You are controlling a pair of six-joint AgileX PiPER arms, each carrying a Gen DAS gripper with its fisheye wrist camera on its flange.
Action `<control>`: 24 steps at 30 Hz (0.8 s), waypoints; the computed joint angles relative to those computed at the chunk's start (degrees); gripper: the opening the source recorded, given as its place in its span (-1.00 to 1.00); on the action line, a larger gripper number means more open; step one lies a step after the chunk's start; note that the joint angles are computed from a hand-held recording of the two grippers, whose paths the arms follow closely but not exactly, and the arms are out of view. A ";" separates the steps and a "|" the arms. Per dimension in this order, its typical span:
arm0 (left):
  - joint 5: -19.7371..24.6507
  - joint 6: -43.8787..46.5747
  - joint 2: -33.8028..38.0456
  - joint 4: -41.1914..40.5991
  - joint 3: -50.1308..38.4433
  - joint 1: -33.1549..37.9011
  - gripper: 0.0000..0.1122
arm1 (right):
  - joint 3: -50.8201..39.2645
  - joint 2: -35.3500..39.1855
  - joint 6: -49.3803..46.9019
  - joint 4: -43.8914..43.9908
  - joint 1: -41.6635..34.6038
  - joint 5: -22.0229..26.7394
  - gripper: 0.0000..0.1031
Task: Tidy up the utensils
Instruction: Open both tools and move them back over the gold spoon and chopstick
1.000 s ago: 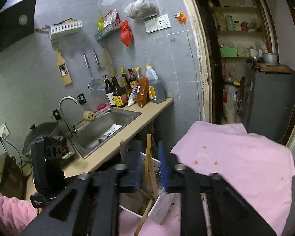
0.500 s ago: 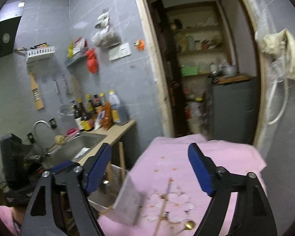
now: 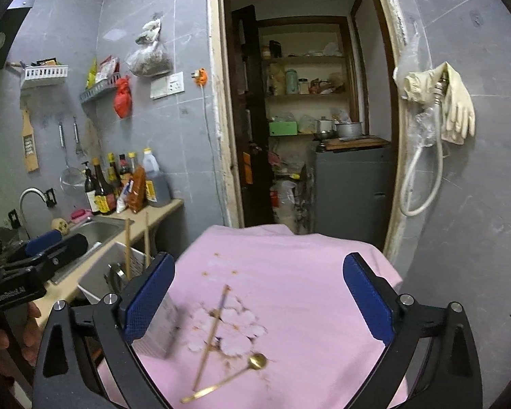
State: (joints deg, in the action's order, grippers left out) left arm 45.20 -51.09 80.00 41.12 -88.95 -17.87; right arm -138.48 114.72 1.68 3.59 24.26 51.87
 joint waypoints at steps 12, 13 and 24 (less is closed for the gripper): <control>9.80 -20.26 1.32 13.19 4.44 -11.15 0.80 | 15.11 -5.62 -7.14 7.50 -6.19 -4.31 0.88; 10.40 -21.36 1.38 13.69 4.82 -11.64 0.80 | 16.08 -5.85 -7.87 8.22 -6.49 -4.70 0.88; 14.14 -32.05 3.71 17.56 10.75 -15.04 0.80 | 26.97 -6.28 -17.20 15.93 -9.03 -9.05 0.88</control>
State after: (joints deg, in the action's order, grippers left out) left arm 59.34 -83.14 83.71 58.68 -78.20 -32.91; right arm -111.51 108.44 -15.52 19.53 15.23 42.82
